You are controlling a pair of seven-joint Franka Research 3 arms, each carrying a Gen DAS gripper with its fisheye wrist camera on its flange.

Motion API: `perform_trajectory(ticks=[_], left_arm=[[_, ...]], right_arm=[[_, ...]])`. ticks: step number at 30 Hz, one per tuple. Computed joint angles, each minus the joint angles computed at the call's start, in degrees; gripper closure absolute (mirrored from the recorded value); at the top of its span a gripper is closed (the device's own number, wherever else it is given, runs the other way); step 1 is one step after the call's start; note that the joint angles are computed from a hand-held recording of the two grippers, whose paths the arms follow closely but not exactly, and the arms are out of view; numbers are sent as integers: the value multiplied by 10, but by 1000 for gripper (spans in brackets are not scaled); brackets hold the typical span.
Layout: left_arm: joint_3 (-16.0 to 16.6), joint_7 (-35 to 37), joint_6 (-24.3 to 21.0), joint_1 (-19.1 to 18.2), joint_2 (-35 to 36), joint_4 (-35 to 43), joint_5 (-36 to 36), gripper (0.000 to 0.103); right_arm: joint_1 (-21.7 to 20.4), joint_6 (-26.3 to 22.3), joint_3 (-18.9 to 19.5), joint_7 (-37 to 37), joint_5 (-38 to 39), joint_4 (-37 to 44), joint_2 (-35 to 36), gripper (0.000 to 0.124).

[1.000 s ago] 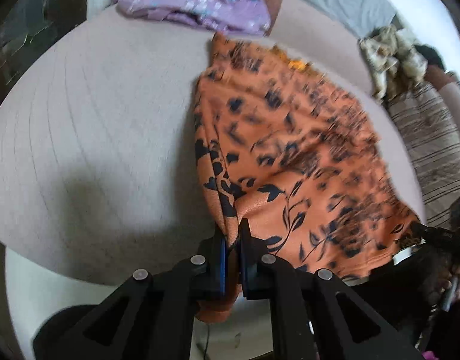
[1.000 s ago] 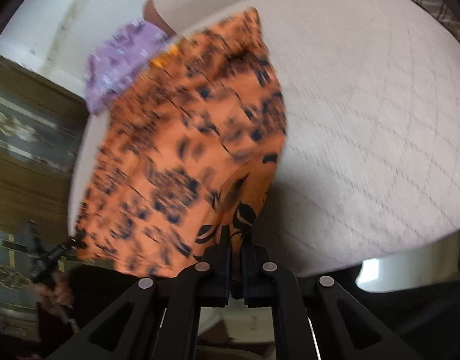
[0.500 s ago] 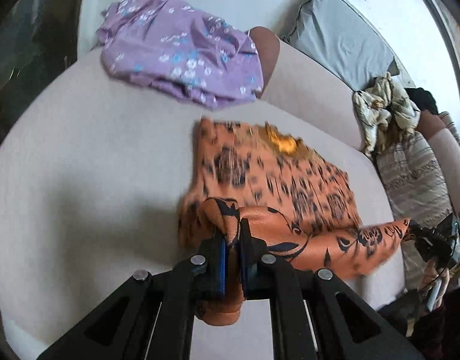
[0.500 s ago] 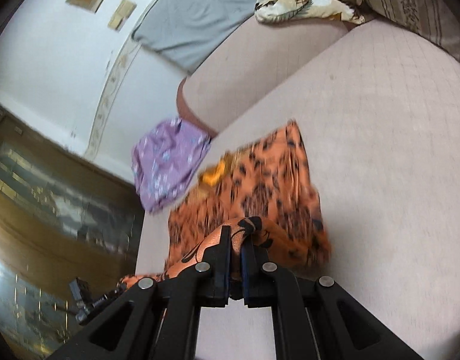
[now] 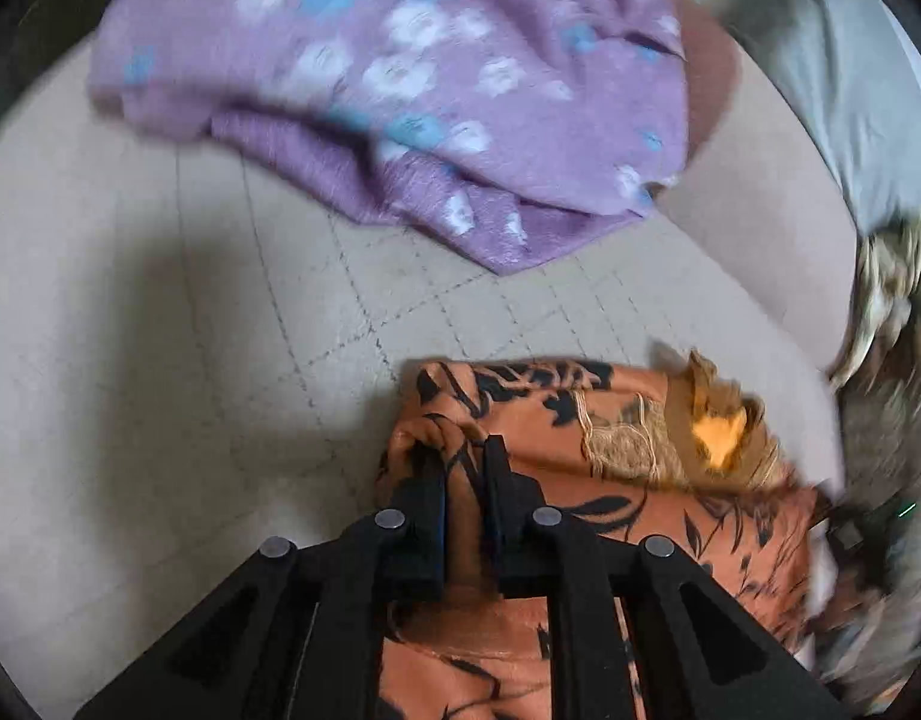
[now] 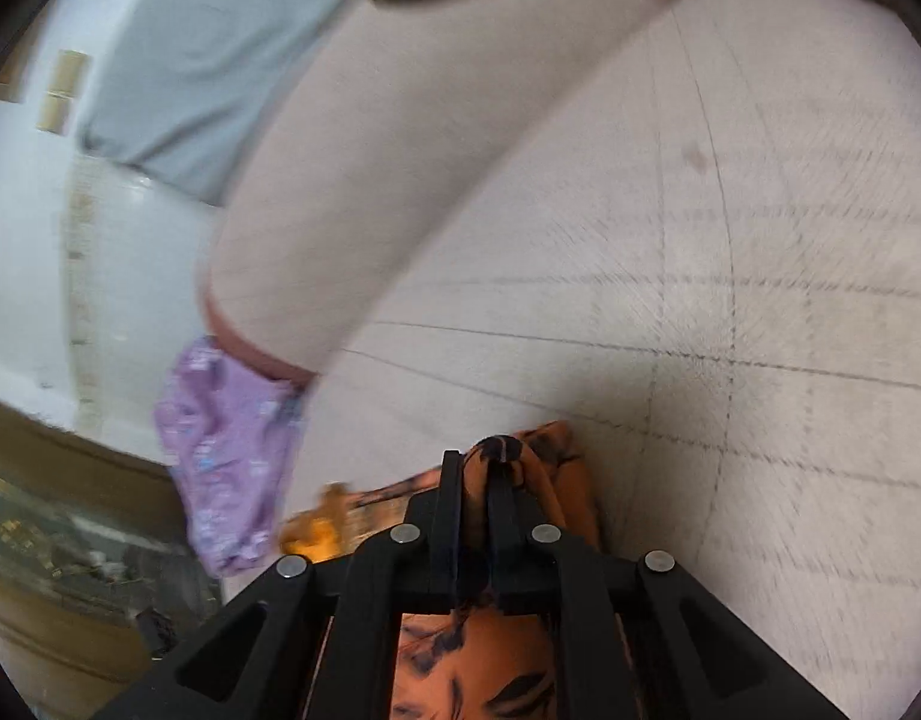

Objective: Fold small clothes

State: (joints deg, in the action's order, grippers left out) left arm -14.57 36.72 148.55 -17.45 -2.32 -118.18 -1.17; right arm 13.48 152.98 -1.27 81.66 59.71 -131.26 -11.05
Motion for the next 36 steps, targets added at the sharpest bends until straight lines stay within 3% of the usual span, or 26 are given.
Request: perform_trajectory(ticks=[3,5,6,7,10,12,15,19,21,22,23,25,26,27,29,32,35,36], left_arm=[[10,41,77,-6,-36,-56,-89,89],[4,9,134,-3,-76,-102,-66,86],[-6,-26,142,7,-96,-117,-32,74],[-33,-98,126,36,-119,-122,42,51],[-134,-301,40,120,-199,-125,244,32],[-148,-306,-4,109,-218,-114,287,22],[-189,-336,-155,98,-215,-66,323,21],[-186,-321,-171,38,-180,-57,312,21],[-199,-324,-189,23,-136,-44,334,21],[-202,-325,-202,17,-116,-35,346,21],[-205,-323,-225,12,-91,-21,357,21],[-197,-304,-265,-3,-52,9,346,22],[-189,-302,-267,-10,-49,13,340,22],[-181,-305,-267,-15,-52,13,338,22],[-163,-311,-269,-26,-56,13,329,22],[-138,-319,-270,-45,-59,6,314,22],[-122,-309,-297,-68,-54,16,318,21],[-114,-306,-289,-75,-60,8,315,21]], right_arm=[[5,-8,-10,-57,64,6,18,115],[3,-2,-13,-101,115,-4,4,115],[2,2,-13,-123,130,-10,-10,115],[2,7,-11,-131,132,-15,-20,114],[-6,19,7,-77,45,-34,-64,112],[-4,26,15,-51,-14,-42,-90,112],[4,28,13,-15,-62,-36,-104,110],[5,12,11,50,-117,-28,-100,105],[23,22,-8,39,-75,-40,-107,87],[31,22,-20,13,-12,-47,-109,48],[59,38,-47,-36,89,-59,-116,30],[96,91,-72,-83,214,-81,-138,30],[85,116,-55,-69,216,-91,-149,30],[56,139,-18,-33,178,-103,-159,30],[4,117,35,62,17,-114,-175,39],[-46,27,120,142,-222,-96,-184,58],[5,-54,145,121,-287,-53,-142,80],[24,-72,160,118,-312,-34,-116,81]])
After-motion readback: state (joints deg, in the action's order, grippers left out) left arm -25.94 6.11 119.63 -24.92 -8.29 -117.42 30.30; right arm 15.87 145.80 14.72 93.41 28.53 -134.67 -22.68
